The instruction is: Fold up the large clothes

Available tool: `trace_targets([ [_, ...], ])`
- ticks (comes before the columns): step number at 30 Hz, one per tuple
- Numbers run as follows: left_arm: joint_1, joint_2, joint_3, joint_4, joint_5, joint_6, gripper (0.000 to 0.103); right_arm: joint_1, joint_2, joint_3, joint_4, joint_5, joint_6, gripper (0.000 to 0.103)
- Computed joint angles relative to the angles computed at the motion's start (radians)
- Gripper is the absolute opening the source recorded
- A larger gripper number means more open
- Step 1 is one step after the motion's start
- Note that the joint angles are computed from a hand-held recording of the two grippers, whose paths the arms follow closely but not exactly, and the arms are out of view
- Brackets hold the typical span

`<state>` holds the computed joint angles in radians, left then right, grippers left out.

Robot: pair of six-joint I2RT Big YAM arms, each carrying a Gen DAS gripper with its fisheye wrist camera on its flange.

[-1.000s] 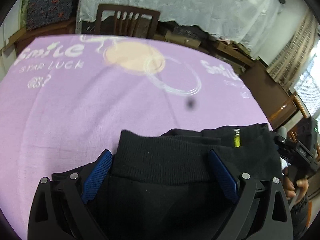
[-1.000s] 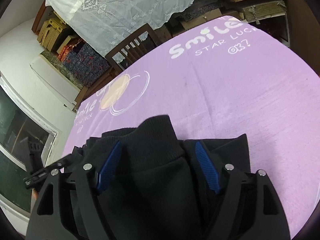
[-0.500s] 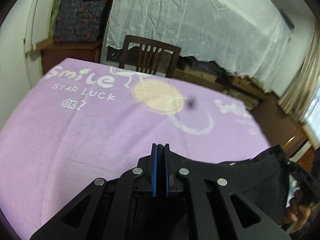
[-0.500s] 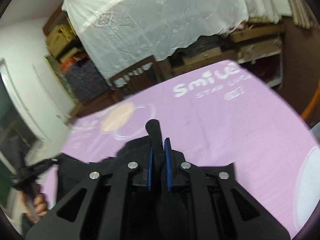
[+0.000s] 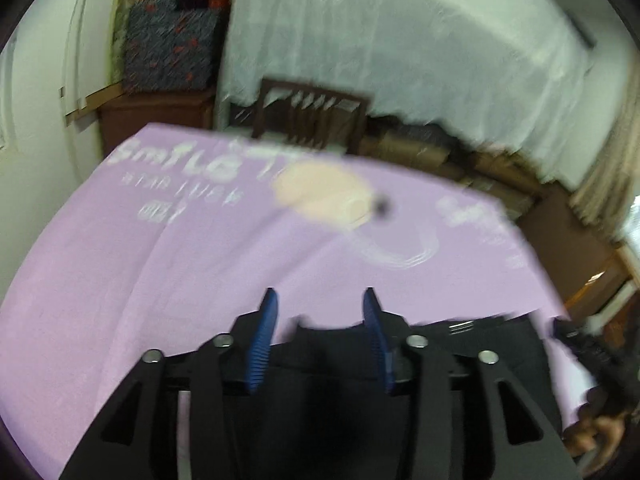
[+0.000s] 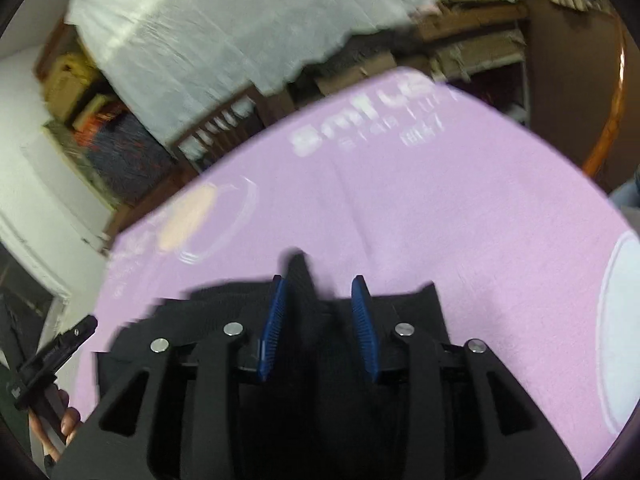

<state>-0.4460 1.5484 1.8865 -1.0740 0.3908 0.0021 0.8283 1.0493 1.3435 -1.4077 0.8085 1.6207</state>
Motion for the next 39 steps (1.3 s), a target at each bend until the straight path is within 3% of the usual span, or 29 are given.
trace_targets([
  [2,-0.038,-0.054,-0.031,0.031,-0.005,0.019,0.063,0.042,0.031,0.063,0.019,0.054,-0.058,0.034],
  [4,-0.088,-0.097,-0.073,0.062,-0.051,0.054,0.069,0.070,0.076,0.124,0.055,0.068,-0.155,0.034],
  [7,-0.177,-0.133,-0.148,0.101,-0.163,0.131,0.070,0.088,0.142,0.187,0.061,0.044,-0.241,0.032],
  [10,-0.214,-0.103,-0.180,0.085,-0.232,0.152,0.070,0.073,0.173,0.181,0.090,-0.029,-0.271,0.027],
  [12,-0.218,-0.065,-0.193,0.062,-0.263,0.151,0.072,0.039,0.185,0.150,0.092,-0.113,-0.263,0.023],
  [14,-0.212,-0.043,-0.189,0.047,-0.264,0.155,0.073,0.002,0.170,0.085,0.153,-0.220,-0.303,0.023],
  [19,-0.212,-0.033,-0.193,0.056,-0.285,0.154,0.077,-0.004,0.118,0.021,0.238,-0.257,-0.307,0.023],
  [21,-0.216,-0.042,-0.202,0.056,-0.316,0.155,0.080,0.002,0.126,0.033,0.218,-0.252,-0.297,0.023],
  [23,-0.212,-0.055,-0.196,0.020,-0.324,0.147,0.080,0.027,0.153,0.080,0.133,-0.239,-0.242,0.023],
  [25,-0.187,-0.092,-0.194,-0.050,-0.259,0.137,0.079,0.065,0.194,0.151,0.009,-0.209,-0.176,0.025],
  [27,-0.167,-0.139,-0.211,-0.079,-0.213,0.156,0.079,0.137,0.244,0.234,-0.115,-0.152,-0.136,0.027],
  [29,-0.152,-0.180,-0.235,-0.102,-0.195,0.187,0.079,0.189,0.273,0.273,-0.165,-0.138,-0.122,0.027],
  [33,-0.157,-0.253,-0.330,-0.116,-0.225,0.239,0.079,0.262,0.297,0.281,-0.207,-0.116,-0.035,0.028],
  [35,-0.162,-0.298,-0.404,-0.057,-0.244,0.243,0.080,0.286,0.311,0.280,-0.227,-0.112,-0.007,0.028],
  [39,-0.169,-0.327,-0.488,0.044,-0.263,0.204,0.086,0.313,0.276,0.202,-0.155,-0.096,0.015,0.028],
])
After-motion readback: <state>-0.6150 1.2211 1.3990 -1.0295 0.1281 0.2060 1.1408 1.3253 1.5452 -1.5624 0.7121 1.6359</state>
